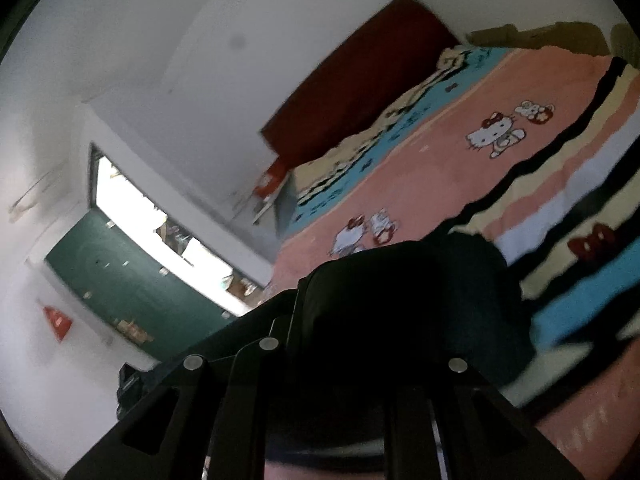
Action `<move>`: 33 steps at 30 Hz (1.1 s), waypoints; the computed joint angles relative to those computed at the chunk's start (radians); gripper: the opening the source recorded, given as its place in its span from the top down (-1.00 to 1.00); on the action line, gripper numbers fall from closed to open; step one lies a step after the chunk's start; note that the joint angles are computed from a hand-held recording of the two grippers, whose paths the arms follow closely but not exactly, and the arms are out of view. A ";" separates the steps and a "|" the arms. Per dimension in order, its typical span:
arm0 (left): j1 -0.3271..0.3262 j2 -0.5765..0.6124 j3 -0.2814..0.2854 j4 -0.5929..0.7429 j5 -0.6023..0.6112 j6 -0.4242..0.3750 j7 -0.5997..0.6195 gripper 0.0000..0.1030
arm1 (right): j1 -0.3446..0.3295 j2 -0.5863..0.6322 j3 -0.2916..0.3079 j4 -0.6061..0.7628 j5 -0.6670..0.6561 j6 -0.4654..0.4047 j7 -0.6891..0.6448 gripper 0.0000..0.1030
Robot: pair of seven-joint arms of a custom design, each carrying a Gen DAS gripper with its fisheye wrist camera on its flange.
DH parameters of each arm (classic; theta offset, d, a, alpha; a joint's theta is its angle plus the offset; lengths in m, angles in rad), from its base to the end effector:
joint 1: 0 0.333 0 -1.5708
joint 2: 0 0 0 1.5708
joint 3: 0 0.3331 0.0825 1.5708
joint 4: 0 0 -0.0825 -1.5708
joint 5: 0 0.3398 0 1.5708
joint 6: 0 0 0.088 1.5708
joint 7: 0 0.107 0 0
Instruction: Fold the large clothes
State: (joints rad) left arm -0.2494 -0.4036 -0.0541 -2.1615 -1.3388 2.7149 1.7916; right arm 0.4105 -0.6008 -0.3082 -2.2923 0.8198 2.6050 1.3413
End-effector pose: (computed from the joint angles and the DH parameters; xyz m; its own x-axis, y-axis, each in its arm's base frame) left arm 0.4166 -0.0996 0.6732 -0.0529 -0.4415 0.8957 -0.6913 -0.6311 -0.3519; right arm 0.3798 -0.0175 0.6770 0.1386 -0.6812 -0.7188 -0.6769 0.4646 -0.5709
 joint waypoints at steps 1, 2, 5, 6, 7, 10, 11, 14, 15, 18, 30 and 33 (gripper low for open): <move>0.015 0.047 -0.004 0.039 0.043 0.002 -0.028 0.55 | 0.005 0.052 -0.002 0.034 0.003 0.015 0.005 0.73; 0.031 0.103 -0.008 0.085 0.090 -0.001 -0.064 0.54 | 0.005 0.101 -0.001 0.066 0.008 0.025 0.012 0.73; 0.075 0.251 -0.020 0.206 0.213 -0.021 -0.170 0.50 | -0.017 0.255 0.014 0.169 0.024 0.034 0.027 0.73; 0.089 0.297 -0.028 0.243 0.253 -0.028 -0.203 0.49 | -0.031 0.319 0.024 0.213 0.017 0.033 0.038 0.73; 0.107 0.365 -0.036 0.302 0.321 -0.043 -0.250 0.48 | -0.045 0.375 0.033 0.251 0.011 0.027 0.048 0.73; 0.150 0.523 -0.062 0.421 0.394 -0.079 -0.310 0.42 | -0.088 0.524 0.064 0.356 -0.024 0.009 0.096 0.73; 0.162 0.558 -0.074 0.442 0.392 -0.084 -0.310 0.40 | -0.102 0.562 0.074 0.381 -0.028 0.004 0.103 0.73; 0.213 0.670 -0.129 0.510 0.322 -0.092 -0.226 0.38 | -0.138 0.677 0.110 0.442 -0.025 0.021 0.105 0.73; 0.235 0.694 -0.154 0.523 0.276 -0.088 -0.173 0.38 | -0.150 0.702 0.126 0.453 -0.008 0.035 0.082 0.74; 0.277 0.721 -0.207 0.529 0.159 -0.077 -0.055 0.38 | -0.189 0.761 0.172 0.489 0.029 0.061 0.029 0.74; 0.352 0.593 -0.190 0.458 -0.221 -0.169 0.194 -0.25 | -0.329 0.769 0.301 0.546 -0.048 0.013 0.086 0.20; 0.326 0.541 -0.144 0.443 -0.176 -0.128 0.143 -0.27 | -0.356 0.720 0.315 0.520 -0.104 0.050 0.123 -0.41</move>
State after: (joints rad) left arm 0.0764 0.1375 -0.1976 -1.7186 -1.5148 2.5872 1.9349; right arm 0.0540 0.1193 0.0071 -1.7724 0.7162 2.6551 1.4639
